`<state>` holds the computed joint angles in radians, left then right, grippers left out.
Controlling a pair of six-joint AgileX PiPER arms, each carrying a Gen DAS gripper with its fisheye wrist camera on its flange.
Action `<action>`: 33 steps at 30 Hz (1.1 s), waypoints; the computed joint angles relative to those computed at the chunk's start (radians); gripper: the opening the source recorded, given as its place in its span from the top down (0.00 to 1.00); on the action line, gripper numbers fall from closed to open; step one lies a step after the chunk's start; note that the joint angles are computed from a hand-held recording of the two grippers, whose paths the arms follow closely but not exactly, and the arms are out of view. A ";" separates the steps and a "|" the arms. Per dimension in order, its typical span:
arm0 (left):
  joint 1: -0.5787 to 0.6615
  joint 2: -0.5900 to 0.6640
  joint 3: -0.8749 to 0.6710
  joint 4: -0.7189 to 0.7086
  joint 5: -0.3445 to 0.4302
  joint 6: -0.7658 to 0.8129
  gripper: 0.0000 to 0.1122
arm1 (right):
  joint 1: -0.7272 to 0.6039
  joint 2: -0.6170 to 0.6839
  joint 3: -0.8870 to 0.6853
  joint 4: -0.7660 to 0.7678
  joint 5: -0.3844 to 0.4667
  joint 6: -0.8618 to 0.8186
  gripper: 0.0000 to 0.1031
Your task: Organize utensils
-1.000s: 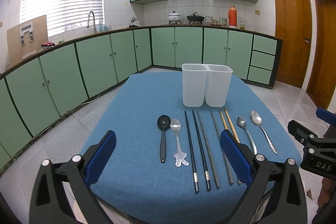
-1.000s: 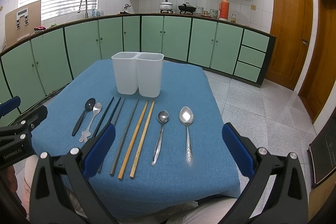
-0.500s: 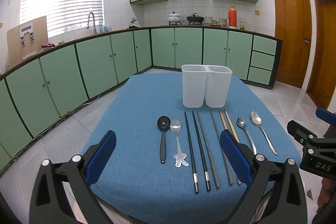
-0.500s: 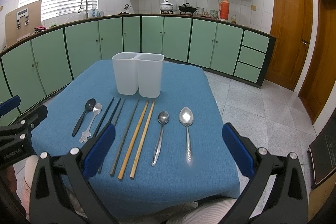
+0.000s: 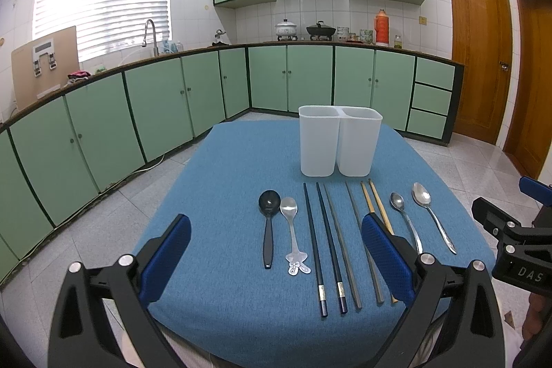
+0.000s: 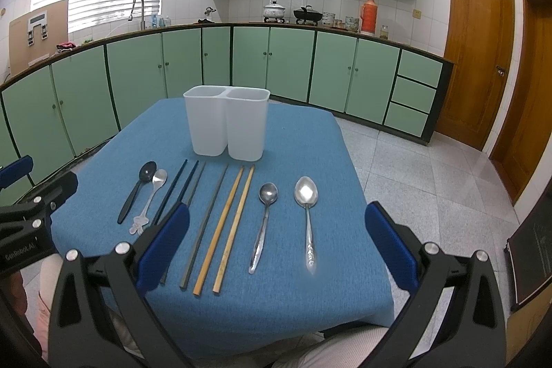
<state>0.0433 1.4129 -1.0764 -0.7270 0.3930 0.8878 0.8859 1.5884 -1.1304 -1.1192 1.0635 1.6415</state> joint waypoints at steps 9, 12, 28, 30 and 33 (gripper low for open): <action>0.005 0.088 -0.060 0.082 -0.039 -0.067 0.14 | -0.060 0.014 0.007 -0.026 -0.044 -0.007 0.05; 0.008 0.172 -0.125 0.182 -0.053 -0.159 0.14 | -0.120 0.028 0.015 -0.039 -0.092 -0.012 0.05; -0.064 0.675 -0.722 0.560 0.165 -0.552 0.14 | -0.424 0.215 -0.096 0.021 -0.344 -0.149 0.27; -0.075 0.749 -0.837 0.586 0.225 -0.592 0.14 | -0.439 0.240 -0.116 0.036 -0.356 -0.166 0.28; -0.083 0.856 -1.003 0.620 0.312 -0.637 0.14 | -0.451 0.282 -0.150 0.044 -0.365 -0.181 0.29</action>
<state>-0.0397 2.2693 -2.0793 -0.1067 0.7053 0.2512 0.4352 1.8706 -1.2808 -1.0747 0.6989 1.4606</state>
